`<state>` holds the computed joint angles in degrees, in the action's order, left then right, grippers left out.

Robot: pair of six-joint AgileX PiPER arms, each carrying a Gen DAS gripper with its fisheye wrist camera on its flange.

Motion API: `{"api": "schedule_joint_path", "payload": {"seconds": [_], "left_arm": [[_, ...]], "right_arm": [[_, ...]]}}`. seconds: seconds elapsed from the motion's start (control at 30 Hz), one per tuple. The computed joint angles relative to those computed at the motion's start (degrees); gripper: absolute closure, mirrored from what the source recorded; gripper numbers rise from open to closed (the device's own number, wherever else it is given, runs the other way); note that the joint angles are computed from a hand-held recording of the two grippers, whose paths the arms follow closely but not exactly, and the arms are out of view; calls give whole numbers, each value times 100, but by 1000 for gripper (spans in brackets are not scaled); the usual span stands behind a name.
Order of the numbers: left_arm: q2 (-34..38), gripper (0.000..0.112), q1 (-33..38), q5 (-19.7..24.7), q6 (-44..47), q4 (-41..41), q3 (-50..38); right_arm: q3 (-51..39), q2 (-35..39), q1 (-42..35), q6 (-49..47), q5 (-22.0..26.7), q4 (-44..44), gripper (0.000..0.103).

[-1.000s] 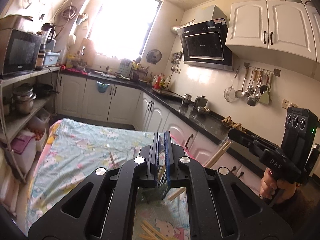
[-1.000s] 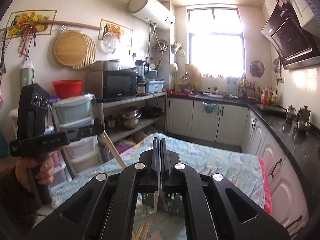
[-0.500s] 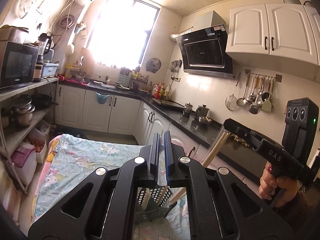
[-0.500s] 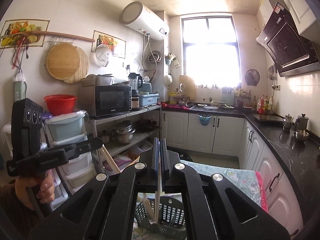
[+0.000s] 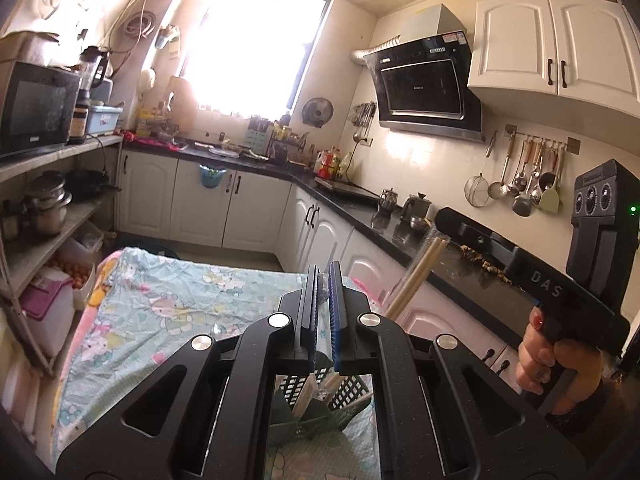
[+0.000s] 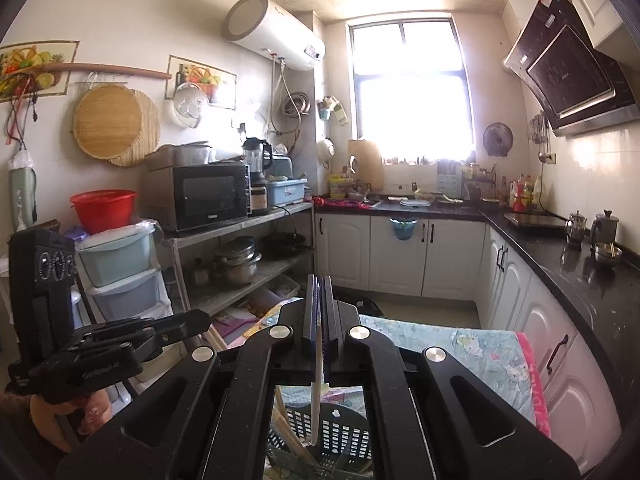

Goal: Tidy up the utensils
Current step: 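Lower the chopsticks into the caddy and open both tools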

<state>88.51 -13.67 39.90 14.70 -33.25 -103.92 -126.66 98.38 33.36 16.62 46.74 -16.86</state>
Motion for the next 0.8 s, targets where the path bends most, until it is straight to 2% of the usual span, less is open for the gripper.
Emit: {"api": "schedule_joint_path", "payload": {"seconds": [0.37,0.8], "left_arm": [[216,110,-41,-175,141,-195,335],[426,110,-74,-294,161,-236,736]], "right_arm": [[338,359,-202,222,-135,169,101],[784,625,-92,596,-237,-287,101]]}}
